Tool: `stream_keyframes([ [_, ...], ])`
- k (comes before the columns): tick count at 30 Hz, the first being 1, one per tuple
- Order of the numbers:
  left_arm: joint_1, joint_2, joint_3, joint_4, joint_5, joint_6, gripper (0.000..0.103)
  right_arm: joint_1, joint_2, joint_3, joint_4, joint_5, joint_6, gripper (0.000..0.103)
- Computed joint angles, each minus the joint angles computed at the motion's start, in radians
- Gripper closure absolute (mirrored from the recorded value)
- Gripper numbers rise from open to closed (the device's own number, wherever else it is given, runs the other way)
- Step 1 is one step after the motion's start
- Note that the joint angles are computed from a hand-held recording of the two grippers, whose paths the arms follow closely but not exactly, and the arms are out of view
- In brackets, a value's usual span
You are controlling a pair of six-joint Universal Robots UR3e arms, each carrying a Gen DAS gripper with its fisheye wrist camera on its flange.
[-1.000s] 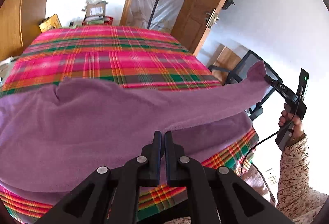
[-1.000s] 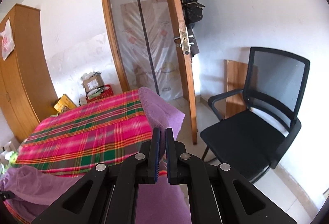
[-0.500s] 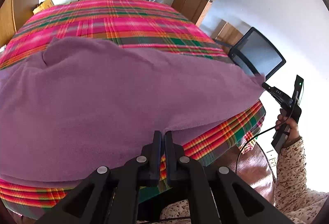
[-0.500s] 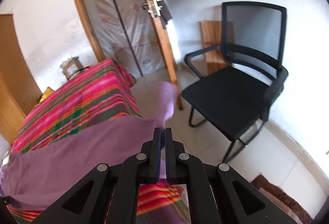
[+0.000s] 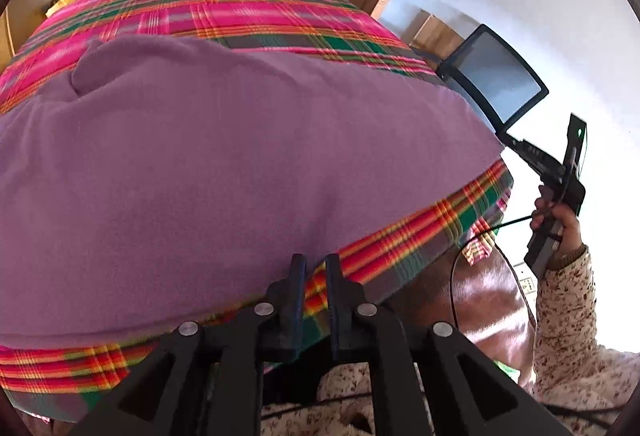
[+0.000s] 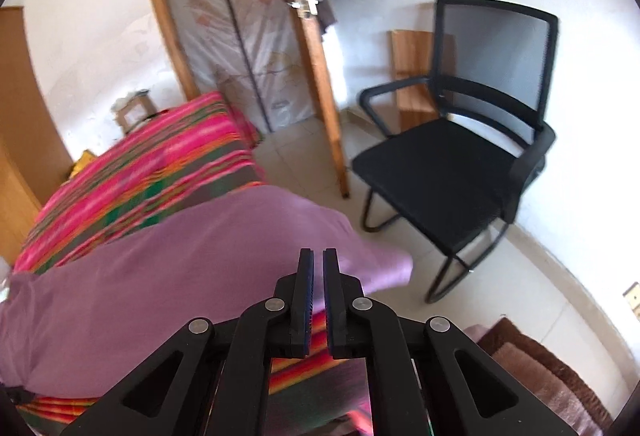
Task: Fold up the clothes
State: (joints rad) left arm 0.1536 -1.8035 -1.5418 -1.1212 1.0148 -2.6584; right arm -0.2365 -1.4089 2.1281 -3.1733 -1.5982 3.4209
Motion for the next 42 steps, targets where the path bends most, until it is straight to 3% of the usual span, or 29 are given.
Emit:
stream_keyframes([
  [7,0.148,0.117,-0.085,-0.064,-0.094,0.128,0.092,0.197,0.057,-0.176,0.073,-0.005,-0.042,0.096],
  [13,0.307,0.132,-0.106,0.007,-0.102,0.053,0.092,0.343,0.201,-0.399,0.176,0.126,-0.131,0.095],
  [17,0.396,0.098,-0.09,0.052,-0.098,-0.017,0.092,0.454,0.322,-0.561,0.275,0.141,-0.217,0.095],
  [20,0.433,0.07,-0.084,0.124,-0.059,-0.089,0.092,0.531,0.392,-0.661,0.337,0.095,-0.279,0.093],
  [23,0.468,0.037,-0.081,0.206,-0.04,-0.165,0.092,0.558,0.413,-0.681,0.354,0.09,-0.301,0.088],
  [30,0.521,-0.029,-0.052,0.213,-0.014,-0.198,0.092,0.595,0.41,-0.637,0.335,0.067,-0.314,0.084],
  [36,0.592,0.006,-0.107,0.142,-0.073,-0.107,0.092,0.582,0.36,-0.56,0.317,0.08,-0.317,0.081],
  [42,0.667,0.054,-0.096,0.03,-0.138,0.007,0.092,0.63,0.378,-0.644,0.368,0.003,-0.268,0.08],
])
